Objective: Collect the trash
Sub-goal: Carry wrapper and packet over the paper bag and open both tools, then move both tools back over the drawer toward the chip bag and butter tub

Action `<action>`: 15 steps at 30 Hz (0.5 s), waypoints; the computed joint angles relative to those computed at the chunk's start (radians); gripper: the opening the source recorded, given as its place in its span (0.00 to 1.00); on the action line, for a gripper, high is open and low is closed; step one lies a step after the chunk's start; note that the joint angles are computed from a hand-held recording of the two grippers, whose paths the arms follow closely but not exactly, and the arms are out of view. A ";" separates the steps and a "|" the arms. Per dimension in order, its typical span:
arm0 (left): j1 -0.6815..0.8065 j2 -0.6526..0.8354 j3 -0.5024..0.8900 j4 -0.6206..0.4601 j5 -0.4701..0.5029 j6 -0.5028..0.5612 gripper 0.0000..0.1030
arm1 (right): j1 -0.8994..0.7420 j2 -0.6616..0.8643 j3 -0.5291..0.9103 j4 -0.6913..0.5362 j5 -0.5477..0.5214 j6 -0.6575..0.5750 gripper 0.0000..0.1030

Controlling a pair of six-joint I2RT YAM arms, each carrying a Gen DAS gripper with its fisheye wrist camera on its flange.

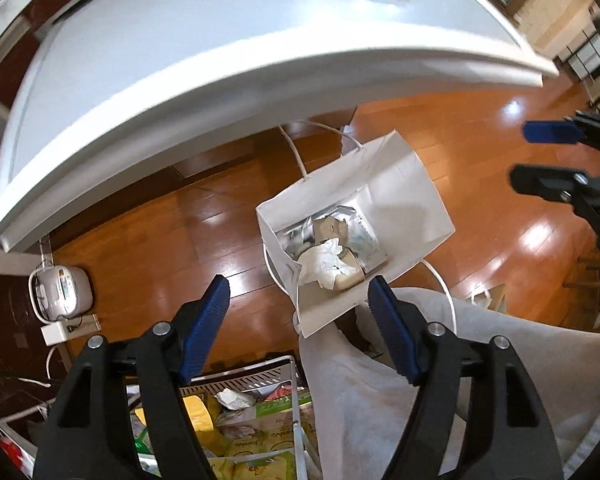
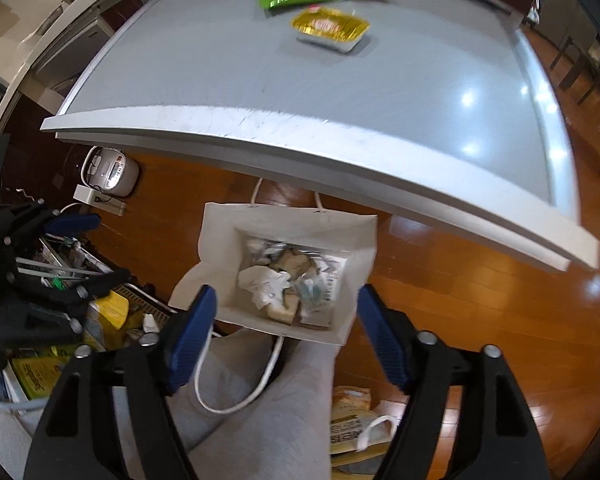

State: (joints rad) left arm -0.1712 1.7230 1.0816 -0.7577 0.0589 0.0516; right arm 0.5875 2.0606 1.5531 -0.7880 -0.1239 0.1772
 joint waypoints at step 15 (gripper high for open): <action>0.029 -0.257 0.110 -0.034 0.044 -0.109 0.90 | 0.000 -0.261 0.038 0.098 0.100 -0.054 0.96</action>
State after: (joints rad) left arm -0.1420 1.4664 1.1919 -0.7921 0.1029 -0.0578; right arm 0.5875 1.8001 1.5906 -0.6904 -0.0240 0.1229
